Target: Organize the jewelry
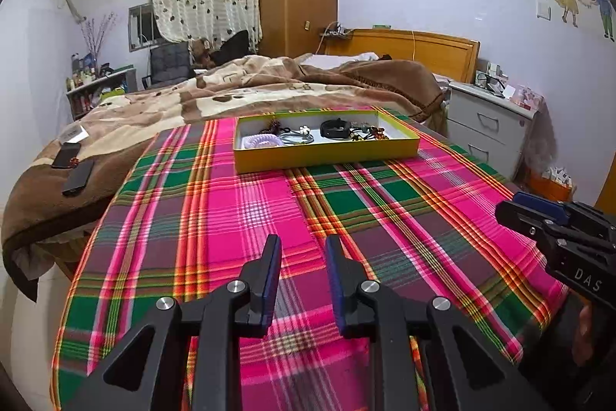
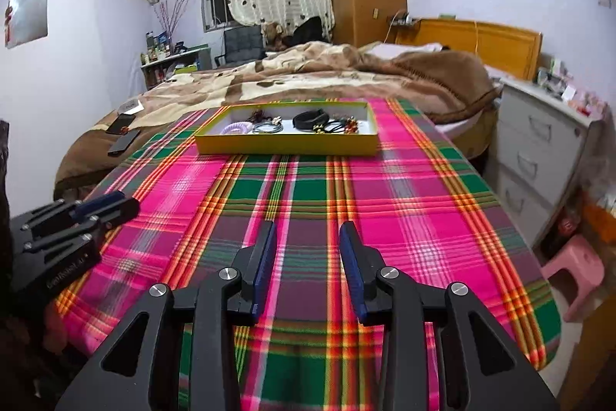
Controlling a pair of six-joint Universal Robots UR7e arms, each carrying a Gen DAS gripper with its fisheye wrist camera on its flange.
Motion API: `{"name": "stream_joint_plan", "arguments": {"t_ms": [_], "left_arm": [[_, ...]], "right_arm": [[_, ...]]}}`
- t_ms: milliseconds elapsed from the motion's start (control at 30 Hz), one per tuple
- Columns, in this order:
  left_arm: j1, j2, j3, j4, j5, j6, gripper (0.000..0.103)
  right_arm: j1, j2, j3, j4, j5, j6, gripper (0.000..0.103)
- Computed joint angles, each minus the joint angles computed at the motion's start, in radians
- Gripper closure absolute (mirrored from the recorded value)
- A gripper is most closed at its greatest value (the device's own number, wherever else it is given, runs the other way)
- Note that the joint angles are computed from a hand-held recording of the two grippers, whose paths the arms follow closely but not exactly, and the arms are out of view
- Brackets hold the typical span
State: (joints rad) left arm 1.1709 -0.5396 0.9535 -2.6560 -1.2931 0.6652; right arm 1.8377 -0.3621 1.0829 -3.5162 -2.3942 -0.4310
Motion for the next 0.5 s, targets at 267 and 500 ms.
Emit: {"name": "stream_joint_plan", "arguments": {"t_ms": [267,500], "left_arm": [[0.001,-0.018,0.036,-0.035,0.006,0.0,0.08],[0.003,-0.023,0.048,-0.051,-0.003,0.003,0.08]], "right_arm": [[0.004,0.003,0.015,-0.017,-0.009,-0.01,0.068],[0.006,0.009,0.013,-0.013,-0.016,-0.002,0.068]]}}
